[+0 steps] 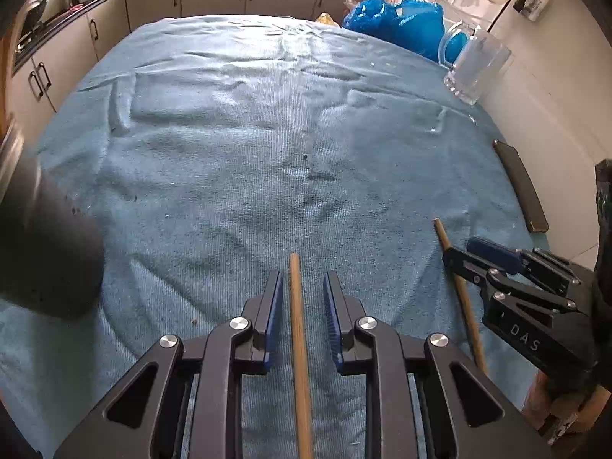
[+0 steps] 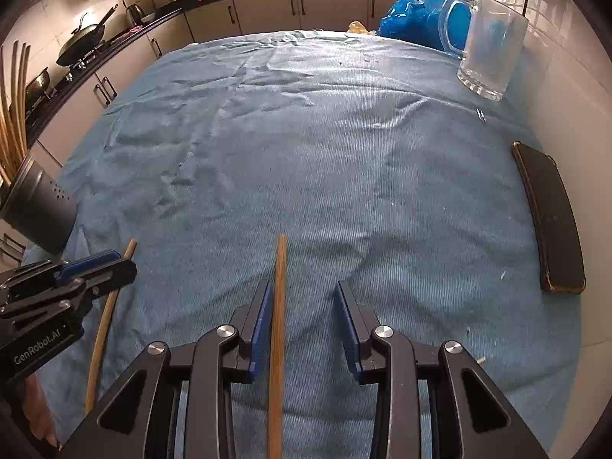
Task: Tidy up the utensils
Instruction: 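Close the left tool on one chopstick while the right tool closes on the other, then lift both held chopsticks and carry them toward the black cup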
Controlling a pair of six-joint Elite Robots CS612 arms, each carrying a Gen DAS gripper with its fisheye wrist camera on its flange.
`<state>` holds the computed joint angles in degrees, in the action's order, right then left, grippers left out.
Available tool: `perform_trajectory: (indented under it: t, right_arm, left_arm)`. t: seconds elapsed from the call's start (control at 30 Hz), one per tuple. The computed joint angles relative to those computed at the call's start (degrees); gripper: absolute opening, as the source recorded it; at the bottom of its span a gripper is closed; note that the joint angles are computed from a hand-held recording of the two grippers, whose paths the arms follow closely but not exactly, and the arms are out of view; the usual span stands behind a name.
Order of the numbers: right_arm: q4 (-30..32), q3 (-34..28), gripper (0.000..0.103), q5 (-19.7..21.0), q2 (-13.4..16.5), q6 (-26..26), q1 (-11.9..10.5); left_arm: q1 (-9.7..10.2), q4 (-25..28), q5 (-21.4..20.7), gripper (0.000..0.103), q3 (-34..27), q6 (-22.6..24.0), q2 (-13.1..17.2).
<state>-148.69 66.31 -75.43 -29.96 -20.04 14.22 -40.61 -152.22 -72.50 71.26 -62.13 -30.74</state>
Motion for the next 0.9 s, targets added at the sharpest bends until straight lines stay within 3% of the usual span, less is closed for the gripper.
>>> perform_trajectory:
  t: [0.27,0.33,0.37,0.4,0.57,0.77,0.9]
  right_arm:
    - [2.23,-2.86,0.034,-4.32,1.16,-1.95,1.28]
    - [2.48,-2.88,0.018,-4.01,1.14,-2.38,1.35]
    - [1.9,-2.6,0.014,-3.93,1.1,-2.84,1.37]
    - [1.0,-2.17,0.009,-3.95,1.02,-3.49,1.49]
    - [-1.1,-1.07,0.006,-1.67,0.79,-1.96,1.08]
    - [-13.0,6.65,0.006,3.46,-3.05,2.58,-0.39]
    - [-25.09,13.49,0.006,4.71,-6.41,4.24,-0.89]
  left_arm:
    - [0.33,0.91,-0.84,0.02,-1.01,2.83,0.43]
    - [0.33,0.53,-0.96,0.02,-1.11,3.68,0.54]
    - [0.33,-0.34,-1.35,0.005,-0.79,4.21,0.49]
    - [0.45,-1.51,-2.4,0.005,-0.48,4.01,0.53]
    - [-0.92,-6.05,1.04,0.005,3.19,1.96,-1.26]
    - [-3.28,-10.26,7.33,0.005,8.06,2.08,-4.85]
    - [-5.44,-11.63,13.99,0.005,10.85,1.23,-7.15]
